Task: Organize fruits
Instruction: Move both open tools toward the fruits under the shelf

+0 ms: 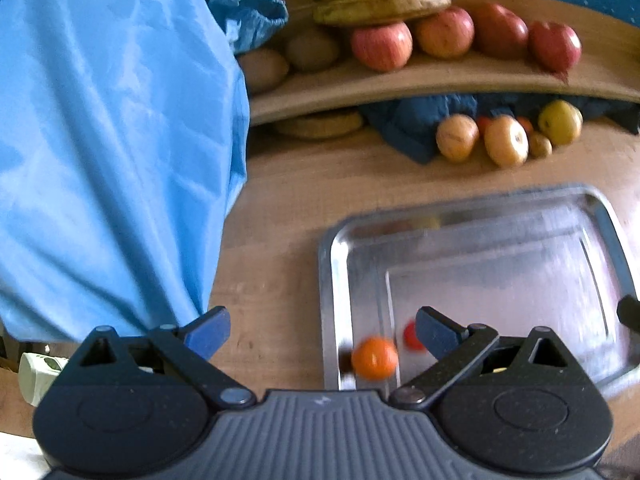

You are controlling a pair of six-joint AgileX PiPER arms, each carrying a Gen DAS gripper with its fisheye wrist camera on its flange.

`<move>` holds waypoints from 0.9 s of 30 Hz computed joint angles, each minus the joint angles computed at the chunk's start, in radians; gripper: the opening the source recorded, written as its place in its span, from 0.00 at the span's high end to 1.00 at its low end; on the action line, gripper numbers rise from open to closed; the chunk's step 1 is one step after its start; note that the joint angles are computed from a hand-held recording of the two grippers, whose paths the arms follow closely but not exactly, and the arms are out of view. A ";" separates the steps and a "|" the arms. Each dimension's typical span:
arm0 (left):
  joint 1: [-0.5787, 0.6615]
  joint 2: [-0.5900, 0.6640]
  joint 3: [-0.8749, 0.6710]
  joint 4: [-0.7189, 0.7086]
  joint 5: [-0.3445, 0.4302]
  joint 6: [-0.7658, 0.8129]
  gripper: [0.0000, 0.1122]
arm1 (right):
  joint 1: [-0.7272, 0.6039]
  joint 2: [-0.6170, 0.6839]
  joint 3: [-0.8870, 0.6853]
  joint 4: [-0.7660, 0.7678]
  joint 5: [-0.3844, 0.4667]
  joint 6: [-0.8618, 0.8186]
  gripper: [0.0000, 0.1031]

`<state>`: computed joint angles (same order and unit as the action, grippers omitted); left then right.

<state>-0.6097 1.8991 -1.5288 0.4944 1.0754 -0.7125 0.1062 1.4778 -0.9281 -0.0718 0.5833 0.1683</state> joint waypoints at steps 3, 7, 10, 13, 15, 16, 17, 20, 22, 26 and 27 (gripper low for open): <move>0.019 0.053 -0.082 -0.011 0.001 0.039 0.10 | 0.004 0.032 -0.023 -0.019 -0.036 0.024 0.01; 0.041 0.125 -0.195 -0.037 0.008 0.111 0.10 | 0.011 0.082 -0.057 -0.017 -0.065 0.028 0.01; 0.054 0.189 -0.290 -0.056 0.024 0.161 0.10 | 0.020 0.116 -0.084 -0.015 -0.072 0.022 0.01; 0.070 0.257 -0.390 -0.077 0.041 0.209 0.10 | 0.023 0.146 -0.106 -0.016 -0.081 0.017 0.01; 0.080 0.302 -0.457 -0.093 0.053 0.236 0.10 | 0.025 0.163 -0.116 -0.030 -0.090 0.024 0.01; 0.083 0.321 -0.487 -0.099 0.060 0.244 0.10 | 0.026 0.172 -0.123 -0.041 -0.094 0.033 0.01; 0.088 0.345 -0.524 -0.108 0.068 0.258 0.10 | 0.026 0.179 -0.128 -0.047 -0.096 0.038 0.01; 0.104 0.410 -0.621 -0.138 0.077 0.288 0.10 | 0.020 0.209 -0.147 -0.047 -0.100 0.043 0.01; 0.113 0.453 -0.685 -0.163 0.090 0.311 0.10 | 0.014 0.227 -0.157 -0.032 -0.100 0.031 0.01; 0.132 0.539 -0.818 -0.218 0.132 0.349 0.10 | 0.009 0.267 -0.186 -0.029 -0.089 0.034 0.01; 0.138 0.555 -0.844 -0.235 0.137 0.356 0.10 | 0.008 0.279 -0.195 -0.029 -0.087 0.033 0.01</move>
<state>-0.4719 2.4545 -2.3733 0.2595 1.2125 -0.3569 0.1140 1.7564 -1.1230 -0.1008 0.4960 0.2010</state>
